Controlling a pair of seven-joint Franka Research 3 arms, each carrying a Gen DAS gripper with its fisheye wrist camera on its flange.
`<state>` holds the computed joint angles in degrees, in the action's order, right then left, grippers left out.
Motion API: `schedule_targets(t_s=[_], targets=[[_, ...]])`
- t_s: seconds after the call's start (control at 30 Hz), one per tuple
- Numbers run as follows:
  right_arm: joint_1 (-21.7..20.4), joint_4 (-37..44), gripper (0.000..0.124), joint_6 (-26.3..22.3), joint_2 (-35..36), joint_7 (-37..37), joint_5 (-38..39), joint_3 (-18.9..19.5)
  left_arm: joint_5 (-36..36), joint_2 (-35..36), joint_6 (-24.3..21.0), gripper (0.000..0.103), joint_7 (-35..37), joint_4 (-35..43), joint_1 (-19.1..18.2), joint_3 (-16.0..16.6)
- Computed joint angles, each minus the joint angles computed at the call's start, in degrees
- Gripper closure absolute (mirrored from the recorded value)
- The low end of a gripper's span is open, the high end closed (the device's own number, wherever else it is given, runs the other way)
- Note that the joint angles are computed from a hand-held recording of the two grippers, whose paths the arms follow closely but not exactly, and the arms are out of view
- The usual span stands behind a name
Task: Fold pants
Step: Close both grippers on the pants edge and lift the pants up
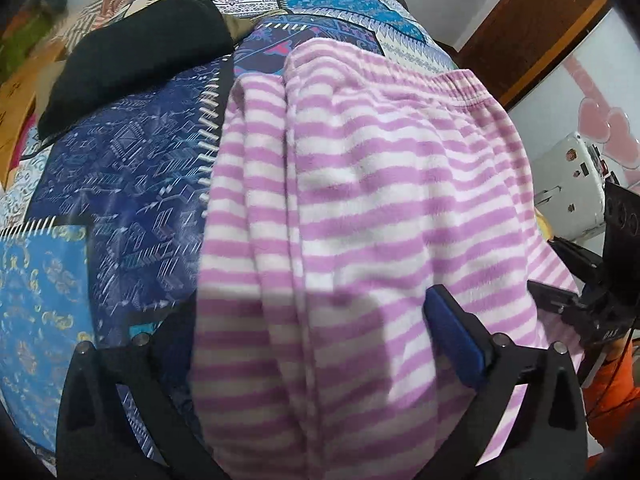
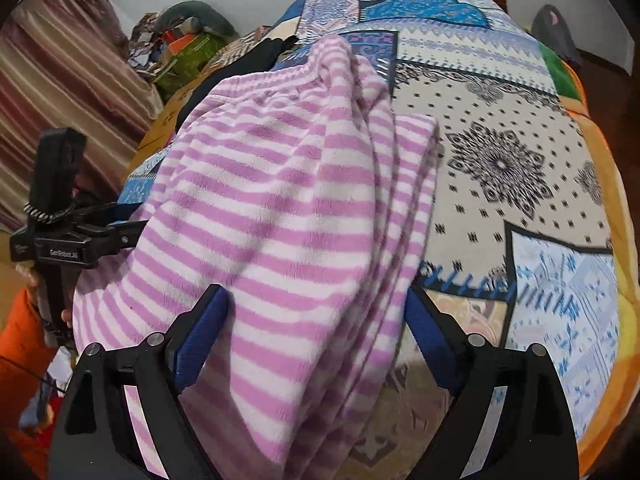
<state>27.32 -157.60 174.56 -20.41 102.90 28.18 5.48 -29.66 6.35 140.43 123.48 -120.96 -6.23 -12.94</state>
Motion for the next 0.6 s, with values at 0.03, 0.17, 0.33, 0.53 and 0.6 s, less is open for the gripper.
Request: schedule_targets(t_s=[0.03,0.17,0.33,0.53,0.6], targets=[[0.8,0.3,0.033,0.2,0.5,-1.0,0.3,-0.8,0.2,0.2,0.0,0.0,0.3,0.3,-0.1,-0.1],[4.6,1.8,0.033,0.7,1.9,-6.1,4.3,-4.9,0.6,1.3,-1.2,0.005,0.8,2.1,-0.6,-0.8],[7.6,3.9,0.047,1.2,3.2,-13.6,9.8,-7.7,0.0,3.4,-7.7,0.038,3.6,7.0,-0.4,-1.5],[3.4,5.7,0.087,0.5,3.6,-16.2,10.1,-3.7,3.7,2.0,-2.3,0.065,3.0,6.0,-2.2,-2.0],[-1.1,5.8,0.092,0.2,3.2,-12.8,5.1,0.1,3.1,0.5,-0.8,0.067,4.4,4.6,-2.1,-2.0]])
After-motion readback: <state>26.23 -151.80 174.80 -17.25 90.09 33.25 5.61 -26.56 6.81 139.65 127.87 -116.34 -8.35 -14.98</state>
